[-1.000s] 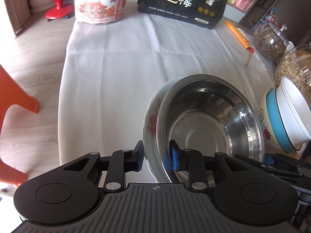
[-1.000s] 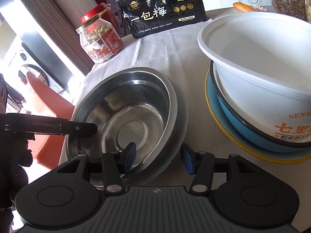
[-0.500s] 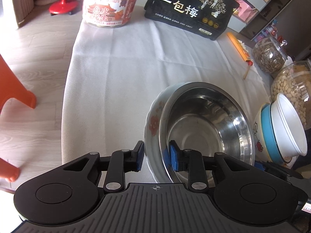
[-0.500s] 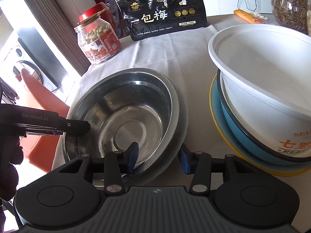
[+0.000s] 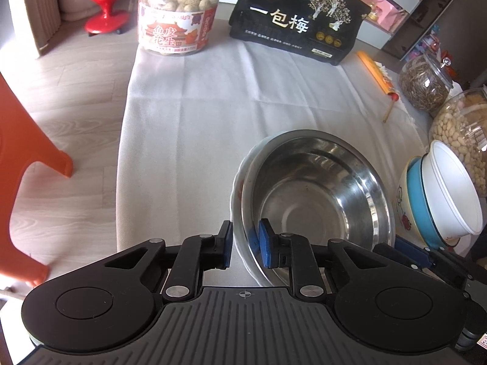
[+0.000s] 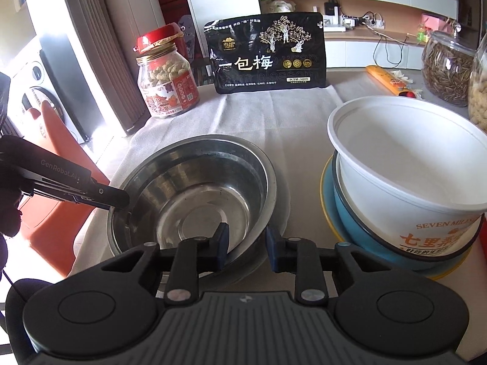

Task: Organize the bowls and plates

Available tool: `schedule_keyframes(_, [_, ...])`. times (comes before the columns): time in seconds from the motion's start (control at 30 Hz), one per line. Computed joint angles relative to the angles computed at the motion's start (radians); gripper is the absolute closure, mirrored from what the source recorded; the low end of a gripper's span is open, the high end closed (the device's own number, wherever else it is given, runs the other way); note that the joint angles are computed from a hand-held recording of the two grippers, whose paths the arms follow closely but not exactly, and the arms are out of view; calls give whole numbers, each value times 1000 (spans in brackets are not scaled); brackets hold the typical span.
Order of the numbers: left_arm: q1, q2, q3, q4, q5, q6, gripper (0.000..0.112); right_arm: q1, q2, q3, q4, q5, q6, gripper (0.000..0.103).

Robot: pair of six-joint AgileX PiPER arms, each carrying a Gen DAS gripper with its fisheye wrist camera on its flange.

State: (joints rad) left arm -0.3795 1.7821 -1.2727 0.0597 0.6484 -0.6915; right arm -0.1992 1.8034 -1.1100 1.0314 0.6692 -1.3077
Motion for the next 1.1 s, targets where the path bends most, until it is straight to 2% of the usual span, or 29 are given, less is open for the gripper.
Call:
schedule_keyframes(0.13, [-37, -25, 12, 94, 10, -113, 91, -19, 15, -18, 1, 53, -3, 77])
schedule_keyframes(0.23, [-85, -60, 16, 239, 51, -287, 91, -59, 26, -45, 24, 126, -28, 77])
schedule_keyframes(0.3, [-118, -80, 13, 327, 77, -398, 91, -104, 40, -87, 34, 228, -49, 77])
schedule_keyframes(0.4, [-161, -90, -9, 404, 55, -518, 91, -180, 83, -194, 45, 425, -37, 77])
schedule_keyframes(0.47, [-189, -64, -57, 412, 40, -535, 91, -222, 86, -235, 86, 465, -62, 77])
schedule_keyframes(0.6, [-252, 48, -231, 359, 28, -464, 90, -290, 92, -305, 155, 446, -100, 77])
schedule_keyframes(0.67, [-269, 102, -305, 318, 13, -434, 90, -311, 114, -354, 150, 396, -81, 77])
schedule_keyframes(0.77, [-293, 179, -379, 295, -73, -466, 90, -325, 173, -437, 76, 292, 6, 76])
schedule_keyframes(0.83, [-312, 235, -435, 307, -90, -498, 90, -337, 213, -471, 36, 243, 37, 76])
schedule_keyframes(0.87, [-320, 264, -467, 303, -83, -503, 90, -345, 236, -490, 16, 237, 52, 76])
schedule_keyframes(0.93, [-334, 307, -510, 305, -72, -520, 89, -366, 277, -522, -8, 280, 72, 76])
schedule_keyframes(1.0, [-345, 338, -551, 320, -42, -535, 89, -379, 292, -511, 9, 311, 24, 76])
schedule_keyframes(1.1, [-367, 376, -614, 368, 34, -549, 87, -380, 272, -449, 60, 284, -64, 76])
